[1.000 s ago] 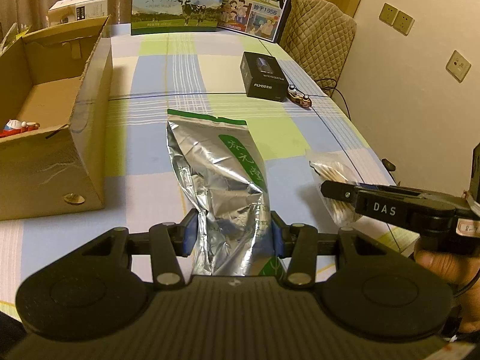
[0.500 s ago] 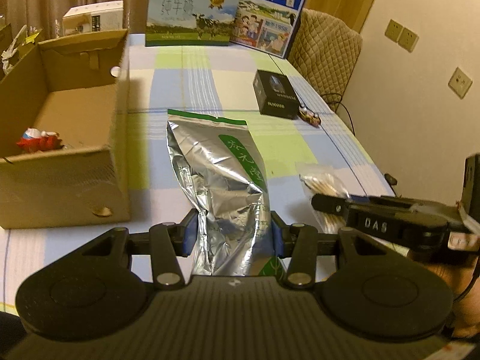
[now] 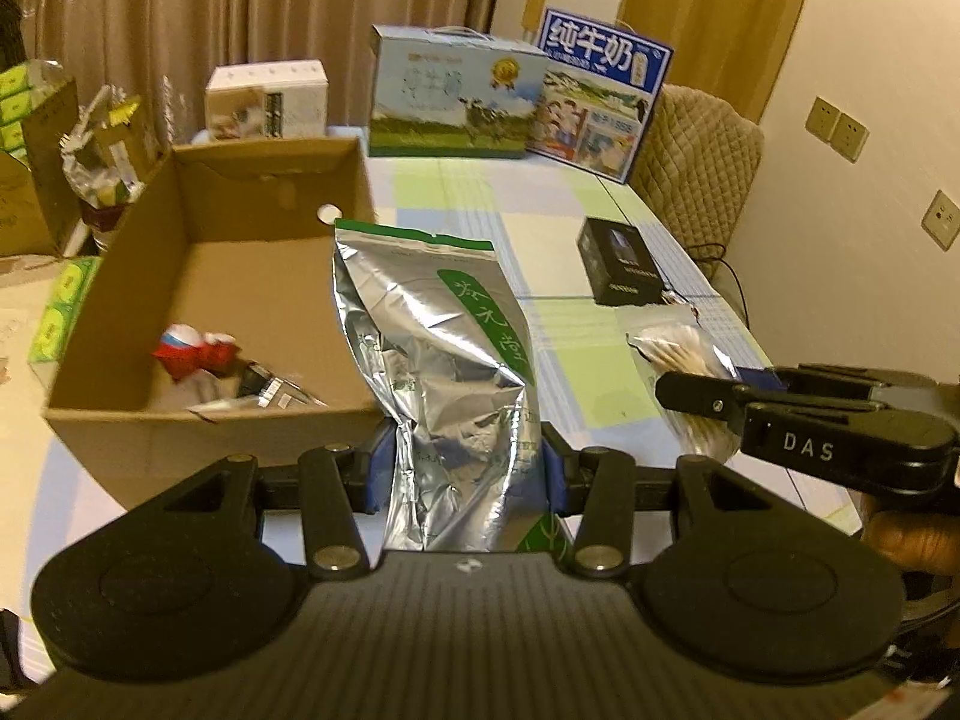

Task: Organize objects
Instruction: 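Lift the tea bag and swab bag and carry them toward the cardboard box, then open the left gripper to drop the silver tea bag into the box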

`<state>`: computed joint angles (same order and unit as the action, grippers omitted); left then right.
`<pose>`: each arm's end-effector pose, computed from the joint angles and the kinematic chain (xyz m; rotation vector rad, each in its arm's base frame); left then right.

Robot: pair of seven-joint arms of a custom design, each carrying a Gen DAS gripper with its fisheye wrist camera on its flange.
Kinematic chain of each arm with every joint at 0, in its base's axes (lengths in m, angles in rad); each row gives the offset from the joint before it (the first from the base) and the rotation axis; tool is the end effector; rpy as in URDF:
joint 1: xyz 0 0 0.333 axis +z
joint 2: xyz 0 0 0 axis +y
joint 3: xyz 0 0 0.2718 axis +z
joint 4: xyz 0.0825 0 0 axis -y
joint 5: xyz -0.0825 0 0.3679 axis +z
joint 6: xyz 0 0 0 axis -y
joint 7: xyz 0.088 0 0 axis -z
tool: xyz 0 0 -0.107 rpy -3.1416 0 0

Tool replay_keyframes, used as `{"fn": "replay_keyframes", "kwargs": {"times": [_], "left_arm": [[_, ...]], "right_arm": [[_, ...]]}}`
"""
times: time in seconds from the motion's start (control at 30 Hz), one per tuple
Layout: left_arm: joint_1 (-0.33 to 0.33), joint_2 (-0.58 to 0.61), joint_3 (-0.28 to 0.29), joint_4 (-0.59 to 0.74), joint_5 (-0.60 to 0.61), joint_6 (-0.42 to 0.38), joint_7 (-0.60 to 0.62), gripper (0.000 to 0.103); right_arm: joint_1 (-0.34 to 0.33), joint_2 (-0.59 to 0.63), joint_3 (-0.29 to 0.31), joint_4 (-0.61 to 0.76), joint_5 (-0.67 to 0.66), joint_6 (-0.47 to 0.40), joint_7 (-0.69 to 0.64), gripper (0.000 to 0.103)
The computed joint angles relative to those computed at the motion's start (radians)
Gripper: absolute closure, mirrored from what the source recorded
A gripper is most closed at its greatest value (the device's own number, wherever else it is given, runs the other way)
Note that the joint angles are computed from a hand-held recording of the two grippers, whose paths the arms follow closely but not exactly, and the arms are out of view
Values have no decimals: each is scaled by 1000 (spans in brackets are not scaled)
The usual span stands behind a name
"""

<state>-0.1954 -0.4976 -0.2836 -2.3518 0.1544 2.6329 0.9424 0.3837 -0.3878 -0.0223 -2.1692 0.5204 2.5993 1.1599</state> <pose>0.4007 -0.2302 0.5626 -1.8364 1.7942 -0.9058 0.4609 0.1619 0.6079 -1.9003 1.2108 -0.3274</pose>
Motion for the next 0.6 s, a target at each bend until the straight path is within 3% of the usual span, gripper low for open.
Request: {"fn": "replay_keyframes", "kwargs": {"times": [0.37, 0.6], "left_arm": [[33, -62, 87, -3, -30, -34, 148, 61], [119, -35, 111, 66, -3, -55, 236, 61]], "right_arm": [[27, 153, 56, 184, -8, -25, -11, 82], [17, 270, 95, 333, -26, -35, 34, 82]]}}
